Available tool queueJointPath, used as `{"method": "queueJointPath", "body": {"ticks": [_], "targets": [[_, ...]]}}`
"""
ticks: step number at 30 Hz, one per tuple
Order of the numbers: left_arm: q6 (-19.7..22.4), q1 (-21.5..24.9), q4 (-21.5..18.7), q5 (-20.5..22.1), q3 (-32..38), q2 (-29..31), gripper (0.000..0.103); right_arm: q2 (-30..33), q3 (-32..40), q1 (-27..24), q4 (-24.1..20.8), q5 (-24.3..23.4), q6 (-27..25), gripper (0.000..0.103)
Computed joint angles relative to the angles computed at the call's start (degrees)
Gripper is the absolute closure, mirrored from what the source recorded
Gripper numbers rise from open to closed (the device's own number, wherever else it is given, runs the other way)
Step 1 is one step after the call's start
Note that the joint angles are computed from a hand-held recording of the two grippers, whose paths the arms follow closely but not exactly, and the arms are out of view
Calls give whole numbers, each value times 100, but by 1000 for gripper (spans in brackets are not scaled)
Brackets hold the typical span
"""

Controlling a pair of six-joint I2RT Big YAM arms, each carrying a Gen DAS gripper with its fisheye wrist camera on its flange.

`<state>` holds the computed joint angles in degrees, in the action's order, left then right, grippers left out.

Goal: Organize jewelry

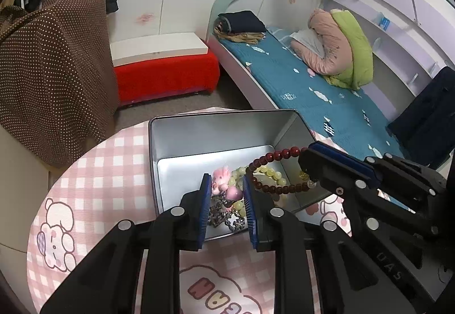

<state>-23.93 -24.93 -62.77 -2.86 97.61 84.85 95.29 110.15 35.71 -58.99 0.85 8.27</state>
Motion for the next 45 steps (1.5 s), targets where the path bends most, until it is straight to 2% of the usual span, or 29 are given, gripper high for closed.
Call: {"method": "queueJointPath", "body": {"ticks": [2,5,21,23,25,27,29,30,32,37,41,43,45], "targets": [[21,-25,25,-63,-11,-22,72,-18,-43,-11,17,-17,14,95],[26,-32,49,-103,-45,-59,68,-13,-48,-27,-6,-24,48,95],[-142,-66,17,-226,-182,-259,66,-69,-79,-54,-43,-54,153,93],[-180,-95,69,-318,-239,-349,50,-115,-105,-40,-38,-24,167,93],[-204,-149,139,-480,-301,-456,47,-213,-172,-26,1,9,198,93],[-210,-198,129,-522,-330,-553,43,-321,-237,-7,-9,62,231,89],[-216,-271,99,-653,-354,-642,39,-480,-364,15,39,116,273,74],[-208,-312,97,-766,-381,-704,39,-541,-401,26,26,161,290,70],[-213,-414,62,-988,-435,-844,37,-730,-555,46,76,209,315,51],[-272,-822,-69,-1720,-544,-1207,36,-1399,-1073,214,201,525,407,45],[-223,-1371,-120,-2425,-629,-1567,27,-2065,-1575,480,400,921,471,37],[-208,-1706,-81,-2788,-735,-1781,26,-2315,-1726,585,420,1029,499,36],[-252,-1923,-117,-2947,-730,-1887,26,-2572,-1870,758,419,1200,544,34]]}}
